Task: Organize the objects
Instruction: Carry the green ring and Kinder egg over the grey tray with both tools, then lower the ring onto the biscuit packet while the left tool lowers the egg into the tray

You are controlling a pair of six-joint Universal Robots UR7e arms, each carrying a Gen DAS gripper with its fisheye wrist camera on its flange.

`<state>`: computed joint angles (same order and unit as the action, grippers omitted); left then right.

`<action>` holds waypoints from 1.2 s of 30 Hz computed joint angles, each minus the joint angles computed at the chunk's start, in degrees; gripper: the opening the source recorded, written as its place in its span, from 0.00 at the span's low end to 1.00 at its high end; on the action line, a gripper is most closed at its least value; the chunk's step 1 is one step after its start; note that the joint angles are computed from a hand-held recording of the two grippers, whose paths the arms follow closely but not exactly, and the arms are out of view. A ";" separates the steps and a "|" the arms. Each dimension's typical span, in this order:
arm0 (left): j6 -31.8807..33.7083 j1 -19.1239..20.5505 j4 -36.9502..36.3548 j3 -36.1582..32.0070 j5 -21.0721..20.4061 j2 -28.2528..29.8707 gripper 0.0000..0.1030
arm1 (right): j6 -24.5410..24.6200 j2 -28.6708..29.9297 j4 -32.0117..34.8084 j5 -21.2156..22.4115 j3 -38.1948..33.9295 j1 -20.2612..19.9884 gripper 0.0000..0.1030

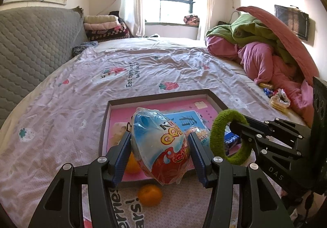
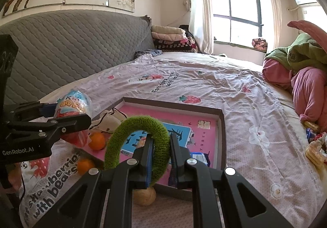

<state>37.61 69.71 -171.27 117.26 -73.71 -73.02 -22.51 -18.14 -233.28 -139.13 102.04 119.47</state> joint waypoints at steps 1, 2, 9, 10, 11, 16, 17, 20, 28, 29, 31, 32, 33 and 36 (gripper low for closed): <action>0.08 0.03 -0.17 0.01 0.12 0.09 0.56 | -0.07 0.06 -0.23 -0.12 -0.07 0.02 0.15; -0.01 0.09 -0.13 -0.11 0.14 0.19 0.56 | -0.02 -0.04 -0.29 -0.03 0.06 -0.05 0.15; -0.15 0.39 -0.84 -0.88 0.99 1.38 0.56 | -0.50 -0.57 -1.33 -0.38 0.15 -0.26 0.15; -0.34 0.40 -0.71 -1.06 1.08 1.60 0.56 | -0.73 -0.66 -1.48 -0.46 0.07 -0.33 0.15; -0.47 0.45 -0.40 -1.36 1.05 1.85 0.56 | -0.87 -0.88 -1.41 -0.41 0.07 -0.54 0.15; 1.16 0.05 -1.62 -2.91 2.46 4.66 0.56 | -1.26 -1.31 -0.90 -1.11 -0.39 -1.42 0.15; 1.25 0.03 -1.54 -3.25 2.74 5.17 0.56 | -1.06 -1.43 -0.56 -1.16 -0.43 -1.72 0.15; 1.09 0.11 -0.87 -4.17 2.91 6.27 0.56 | -0.70 -1.68 0.28 -1.30 -0.55 -2.51 0.15; 1.80 -0.07 -0.57 -4.72 3.31 8.06 0.56 | -1.76 -0.89 2.62 -4.74 -2.88 -4.05 0.15; 1.82 -0.01 -0.34 -4.71 3.33 8.17 0.56 | -1.64 -0.72 3.85 -5.54 -3.26 -4.25 0.15; 2.19 -0.03 -0.21 -4.73 3.90 8.70 0.56 | -1.57 -0.28 5.13 -6.90 -3.83 -4.71 0.15; 2.19 0.00 0.05 -4.79 4.03 8.91 0.56 | -1.04 -0.17 5.79 -7.40 -3.91 -4.94 0.15; 2.18 0.04 0.20 -4.79 4.02 8.96 0.56 | -0.49 -0.28 6.42 -7.50 -3.74 -5.16 0.15; 2.10 0.13 1.07 -4.99 4.19 9.30 0.56 | -0.10 -0.10 7.22 -8.27 -3.79 -5.47 0.15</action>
